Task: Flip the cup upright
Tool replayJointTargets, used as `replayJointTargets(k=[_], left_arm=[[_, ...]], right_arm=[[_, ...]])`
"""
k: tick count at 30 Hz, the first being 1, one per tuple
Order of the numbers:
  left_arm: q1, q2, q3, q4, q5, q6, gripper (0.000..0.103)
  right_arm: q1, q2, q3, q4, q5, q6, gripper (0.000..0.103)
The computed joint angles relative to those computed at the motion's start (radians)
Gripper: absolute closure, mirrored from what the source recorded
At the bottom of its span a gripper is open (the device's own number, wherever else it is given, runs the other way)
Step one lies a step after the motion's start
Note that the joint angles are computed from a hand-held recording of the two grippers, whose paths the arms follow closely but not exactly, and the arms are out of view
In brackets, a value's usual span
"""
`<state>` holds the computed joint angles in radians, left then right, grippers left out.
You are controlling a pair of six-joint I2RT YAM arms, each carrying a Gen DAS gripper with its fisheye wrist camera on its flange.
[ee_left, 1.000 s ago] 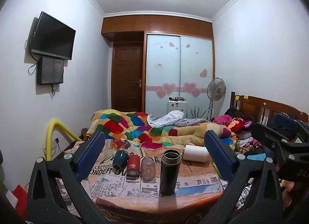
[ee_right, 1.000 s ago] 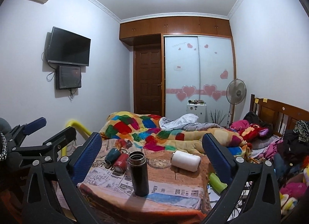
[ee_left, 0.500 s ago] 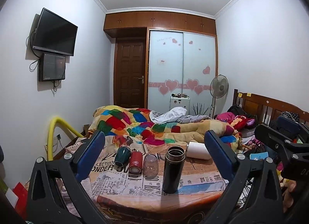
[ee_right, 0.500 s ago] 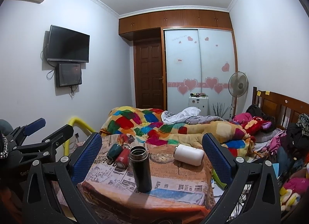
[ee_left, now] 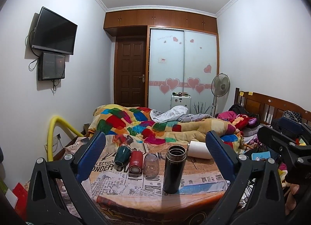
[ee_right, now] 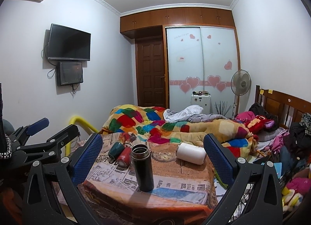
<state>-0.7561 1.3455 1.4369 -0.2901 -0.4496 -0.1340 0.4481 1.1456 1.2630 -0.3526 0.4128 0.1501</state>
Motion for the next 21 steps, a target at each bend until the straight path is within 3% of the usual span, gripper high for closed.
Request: replayJointTargets(k=[21], left_arm=[[0.004,0.011,-0.002,0.014,0.015,-0.002,0.000]], right_arm=[[-0.002,0.003,-0.002,0.005,-0.003,0.001,0.000]])
